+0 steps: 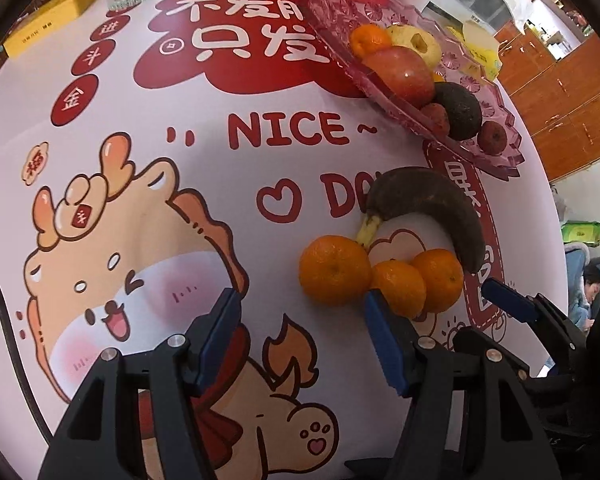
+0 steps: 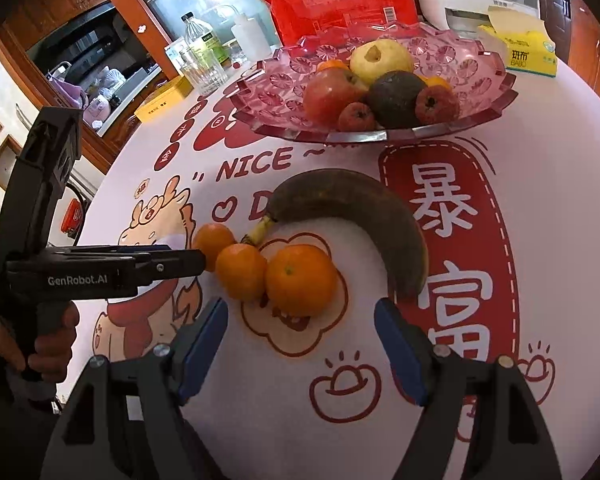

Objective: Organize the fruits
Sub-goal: 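Withdraw both tools from the bowl toward the remaining oranges, then grasp an orange with the left tool while the right tool grasps another orange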

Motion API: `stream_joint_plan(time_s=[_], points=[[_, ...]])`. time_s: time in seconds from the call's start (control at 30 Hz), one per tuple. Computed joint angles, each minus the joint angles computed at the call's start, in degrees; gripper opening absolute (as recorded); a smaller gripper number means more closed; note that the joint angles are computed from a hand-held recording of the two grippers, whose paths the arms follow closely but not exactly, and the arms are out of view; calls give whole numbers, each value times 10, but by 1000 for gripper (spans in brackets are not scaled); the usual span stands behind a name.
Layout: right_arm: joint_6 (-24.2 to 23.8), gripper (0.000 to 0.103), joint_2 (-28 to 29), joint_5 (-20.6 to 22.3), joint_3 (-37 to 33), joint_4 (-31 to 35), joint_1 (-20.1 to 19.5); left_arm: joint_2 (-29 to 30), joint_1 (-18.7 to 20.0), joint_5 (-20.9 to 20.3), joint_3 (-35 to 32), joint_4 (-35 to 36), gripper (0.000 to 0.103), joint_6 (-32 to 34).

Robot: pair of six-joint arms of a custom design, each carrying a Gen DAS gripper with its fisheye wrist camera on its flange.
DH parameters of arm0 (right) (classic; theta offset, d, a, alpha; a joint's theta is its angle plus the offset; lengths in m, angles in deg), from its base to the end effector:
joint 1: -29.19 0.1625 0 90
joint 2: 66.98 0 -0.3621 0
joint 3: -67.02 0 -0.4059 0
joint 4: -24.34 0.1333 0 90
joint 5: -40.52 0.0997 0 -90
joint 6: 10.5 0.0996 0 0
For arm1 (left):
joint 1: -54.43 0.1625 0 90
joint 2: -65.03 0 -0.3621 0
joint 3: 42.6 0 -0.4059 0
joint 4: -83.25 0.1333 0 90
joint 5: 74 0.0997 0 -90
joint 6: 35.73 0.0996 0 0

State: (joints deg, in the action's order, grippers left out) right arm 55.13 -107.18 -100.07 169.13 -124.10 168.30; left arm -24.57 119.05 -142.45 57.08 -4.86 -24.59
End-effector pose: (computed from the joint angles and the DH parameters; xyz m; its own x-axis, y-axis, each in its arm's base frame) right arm 0.4628 -0.3262 -0.0310 -0.8442 0.3845 0.3734 0.0350 0.7347 -0.6775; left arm -0.0525 -0.5069 0.3422 -0.7114 0.6294 -0.3125 0.5674 0.7769 0.2729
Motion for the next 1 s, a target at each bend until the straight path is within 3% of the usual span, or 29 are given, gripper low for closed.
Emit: stream_joint_plan(time_s=[0.2, 0.4, 0.77, 1.0], points=[[-3, 66, 9, 7, -20, 54, -11, 8, 10, -19, 0, -9, 63, 8], [-33, 58, 24, 9, -36, 62, -19, 16, 21, -42, -4, -25, 62, 18], [-55, 45, 35, -12, -55, 94, -22, 18, 39, -101, -1, -54, 46, 24], [-56, 44, 34, -12, -54, 95, -22, 12, 41, -119, 8, -72, 37, 36]])
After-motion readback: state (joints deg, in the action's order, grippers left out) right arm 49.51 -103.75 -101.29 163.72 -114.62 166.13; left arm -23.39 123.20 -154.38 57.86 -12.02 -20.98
